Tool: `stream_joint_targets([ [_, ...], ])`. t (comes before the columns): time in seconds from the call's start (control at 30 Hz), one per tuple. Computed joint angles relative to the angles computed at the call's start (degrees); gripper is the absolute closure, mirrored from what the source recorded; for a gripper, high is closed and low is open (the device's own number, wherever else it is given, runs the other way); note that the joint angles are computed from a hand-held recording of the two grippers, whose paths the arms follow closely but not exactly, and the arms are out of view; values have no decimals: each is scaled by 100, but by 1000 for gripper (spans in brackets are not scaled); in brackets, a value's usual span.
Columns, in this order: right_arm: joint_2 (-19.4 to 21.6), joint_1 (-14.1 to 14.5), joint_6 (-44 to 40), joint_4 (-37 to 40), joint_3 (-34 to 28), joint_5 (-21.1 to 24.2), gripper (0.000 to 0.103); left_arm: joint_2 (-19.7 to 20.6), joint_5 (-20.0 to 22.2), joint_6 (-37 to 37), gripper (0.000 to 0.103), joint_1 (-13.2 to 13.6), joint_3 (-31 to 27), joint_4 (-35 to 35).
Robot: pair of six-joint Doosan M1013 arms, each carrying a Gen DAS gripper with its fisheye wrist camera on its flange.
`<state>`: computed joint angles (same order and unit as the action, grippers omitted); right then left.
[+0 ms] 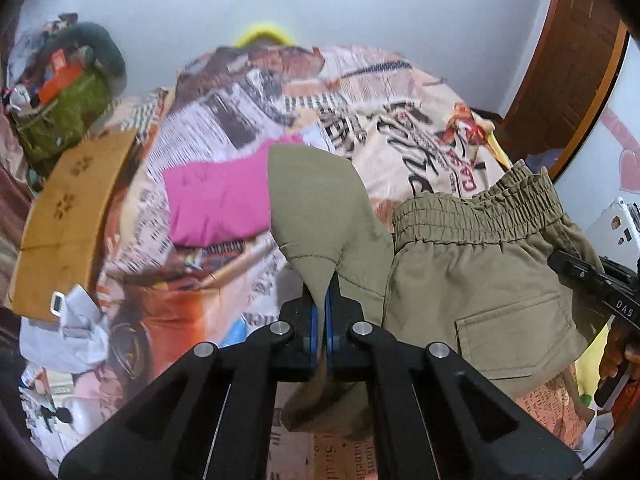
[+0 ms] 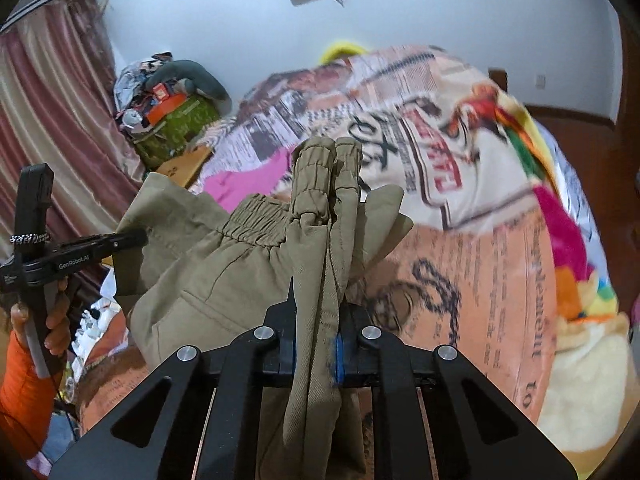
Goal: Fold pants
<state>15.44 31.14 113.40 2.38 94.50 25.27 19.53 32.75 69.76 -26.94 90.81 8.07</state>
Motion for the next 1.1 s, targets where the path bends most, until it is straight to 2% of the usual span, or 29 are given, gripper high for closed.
stream_joint_targets([
  [0.27,152,90,65,-501,-469,-50,93,-130,-210,-646,101,87,-83,865],
  [0.5,535,147,-128,-650,-1087,90,93,-66,-281,-927,101,312,-256,1193],
  [0.83,1343,174,-666,-353,-2166,393,93,390,-142,-1167,101,750,-742,1412],
  [1.1,1955,128,-889,-152,-2896,621,93,885,-48,-974,101,997,-1151,1184],
])
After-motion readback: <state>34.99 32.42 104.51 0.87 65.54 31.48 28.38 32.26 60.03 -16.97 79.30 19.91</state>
